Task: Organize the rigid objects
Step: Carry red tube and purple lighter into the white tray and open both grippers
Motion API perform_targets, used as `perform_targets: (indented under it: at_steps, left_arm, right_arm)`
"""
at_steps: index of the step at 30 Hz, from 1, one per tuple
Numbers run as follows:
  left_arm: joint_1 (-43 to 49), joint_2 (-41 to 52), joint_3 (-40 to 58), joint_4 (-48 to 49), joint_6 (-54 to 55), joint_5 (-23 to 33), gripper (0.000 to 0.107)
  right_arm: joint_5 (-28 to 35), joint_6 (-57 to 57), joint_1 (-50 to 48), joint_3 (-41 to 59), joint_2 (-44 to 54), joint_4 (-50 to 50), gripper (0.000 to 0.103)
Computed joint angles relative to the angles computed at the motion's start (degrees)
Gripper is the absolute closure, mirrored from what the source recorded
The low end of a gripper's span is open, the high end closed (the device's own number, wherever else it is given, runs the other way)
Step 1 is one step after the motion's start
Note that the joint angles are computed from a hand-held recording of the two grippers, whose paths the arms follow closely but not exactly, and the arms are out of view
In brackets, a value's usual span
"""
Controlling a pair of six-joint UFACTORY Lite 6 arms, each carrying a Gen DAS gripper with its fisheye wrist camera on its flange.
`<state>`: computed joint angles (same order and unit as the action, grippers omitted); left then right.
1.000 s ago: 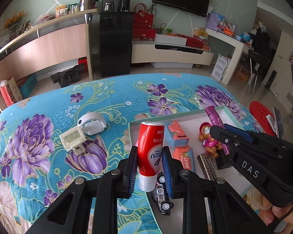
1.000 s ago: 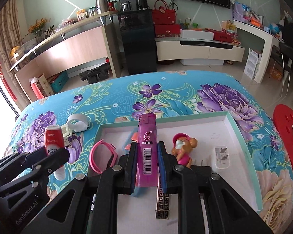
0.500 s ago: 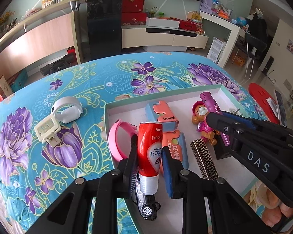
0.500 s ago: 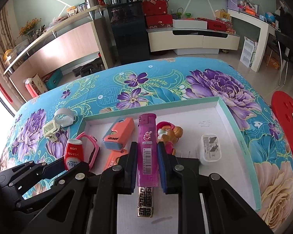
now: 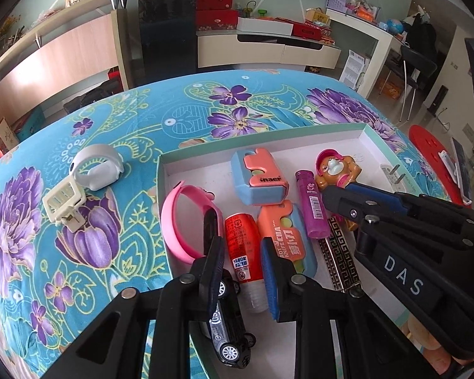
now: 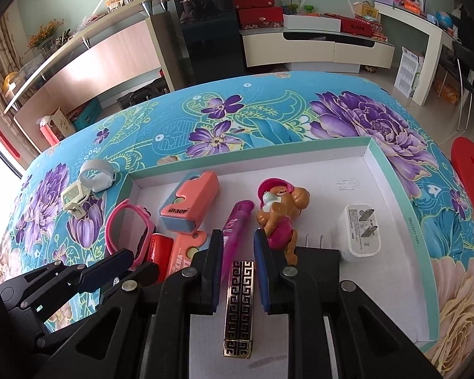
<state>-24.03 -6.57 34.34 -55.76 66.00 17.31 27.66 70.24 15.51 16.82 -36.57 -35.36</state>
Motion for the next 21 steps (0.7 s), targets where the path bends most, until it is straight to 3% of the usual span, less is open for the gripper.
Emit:
perform_targets:
  at_steps: [12,21]
  left_arm:
    - [4.2,-4.5,0.8,4.3,-3.2,3.8,0.08]
    - [13.5,-3.8,3.0,4.1,-1.7,4.7,0.076]
  right_arm:
    - [4.3,2.6,2.6,0.9,-3.9,-2.1,0.082]
    - [4.1,5.4,3.7,2.1,-1.3,-4.4,0.082]
